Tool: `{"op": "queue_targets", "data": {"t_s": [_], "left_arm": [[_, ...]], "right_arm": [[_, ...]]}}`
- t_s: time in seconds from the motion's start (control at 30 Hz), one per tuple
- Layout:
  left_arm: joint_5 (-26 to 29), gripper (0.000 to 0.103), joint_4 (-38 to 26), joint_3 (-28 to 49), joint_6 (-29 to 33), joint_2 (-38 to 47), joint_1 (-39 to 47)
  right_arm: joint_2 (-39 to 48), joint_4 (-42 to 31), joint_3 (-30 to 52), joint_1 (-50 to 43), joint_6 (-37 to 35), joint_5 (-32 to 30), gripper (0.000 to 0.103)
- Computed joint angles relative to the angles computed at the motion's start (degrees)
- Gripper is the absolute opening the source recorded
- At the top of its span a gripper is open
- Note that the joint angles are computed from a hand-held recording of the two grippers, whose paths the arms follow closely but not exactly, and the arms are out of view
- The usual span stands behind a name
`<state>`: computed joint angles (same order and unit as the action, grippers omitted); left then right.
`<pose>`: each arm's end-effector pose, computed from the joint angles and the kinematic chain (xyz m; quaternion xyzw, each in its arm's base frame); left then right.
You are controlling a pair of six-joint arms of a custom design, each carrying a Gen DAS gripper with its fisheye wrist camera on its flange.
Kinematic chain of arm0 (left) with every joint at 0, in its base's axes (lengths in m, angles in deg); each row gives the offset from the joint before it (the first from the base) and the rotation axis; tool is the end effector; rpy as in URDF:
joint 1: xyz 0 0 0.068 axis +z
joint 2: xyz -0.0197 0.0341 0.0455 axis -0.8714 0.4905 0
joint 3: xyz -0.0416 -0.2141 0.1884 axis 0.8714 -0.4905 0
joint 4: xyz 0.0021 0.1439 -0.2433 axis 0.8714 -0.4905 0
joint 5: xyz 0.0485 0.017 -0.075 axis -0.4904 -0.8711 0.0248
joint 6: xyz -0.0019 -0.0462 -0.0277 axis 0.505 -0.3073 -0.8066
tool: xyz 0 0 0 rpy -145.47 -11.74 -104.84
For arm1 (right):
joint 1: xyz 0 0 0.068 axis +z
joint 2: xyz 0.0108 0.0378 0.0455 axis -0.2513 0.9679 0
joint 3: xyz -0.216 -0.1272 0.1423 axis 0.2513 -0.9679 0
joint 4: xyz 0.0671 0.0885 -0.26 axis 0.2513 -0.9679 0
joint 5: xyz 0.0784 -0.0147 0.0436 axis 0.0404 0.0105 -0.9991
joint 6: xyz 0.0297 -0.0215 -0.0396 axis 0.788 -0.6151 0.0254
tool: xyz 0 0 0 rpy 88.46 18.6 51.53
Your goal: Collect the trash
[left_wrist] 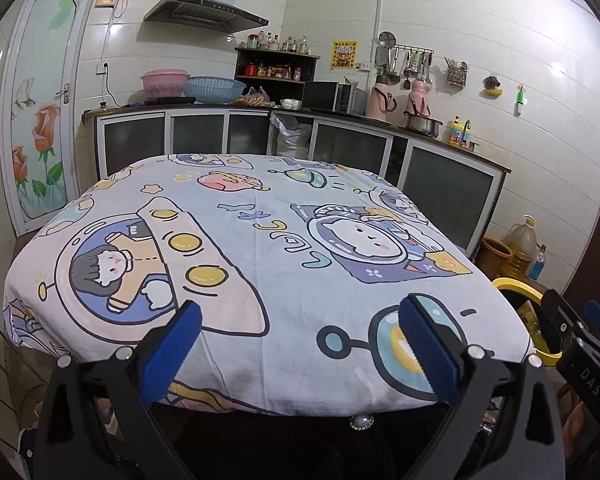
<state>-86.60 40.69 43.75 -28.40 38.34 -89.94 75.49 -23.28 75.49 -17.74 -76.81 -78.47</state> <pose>0.1802 -0.0698 0.0906 -0.2824 0.8043 0.1010 0.5130 0.2840 -0.0003 0.0847 -0.1563 0.7974 0.1337 0.5674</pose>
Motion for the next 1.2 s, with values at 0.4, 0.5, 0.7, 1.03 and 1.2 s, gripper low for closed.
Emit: {"op": "queue_targets", "data": {"t_s": [0.4,0.5,0.7,1.03,1.2], "left_arm": [[0.9,0.095,-0.4,0.4,0.4,0.2,0.3],[1.3,0.095,-0.2,0.4,0.6,0.3,0.5],[2.3,0.095,1.0,0.3,1.3,0.9,1.3],[2.7,0.095,1.6,0.4,2.2,1.3,1.5],[3.4,0.095,2.6,0.3,2.9,1.7,1.9]], "right_arm": [[0.2,-1.8,1.0,-0.2,-0.3,-0.4,0.095],[0.2,-1.9,1.0,-0.2,-0.2,-0.3,0.095],[1.3,-1.4,1.3,0.0,-0.2,0.0,0.095],[2.2,-1.4,1.4,0.3,-0.1,0.4,0.095],[2.1,-2.4,1.8,0.3,-0.2,0.6,0.095]]}}
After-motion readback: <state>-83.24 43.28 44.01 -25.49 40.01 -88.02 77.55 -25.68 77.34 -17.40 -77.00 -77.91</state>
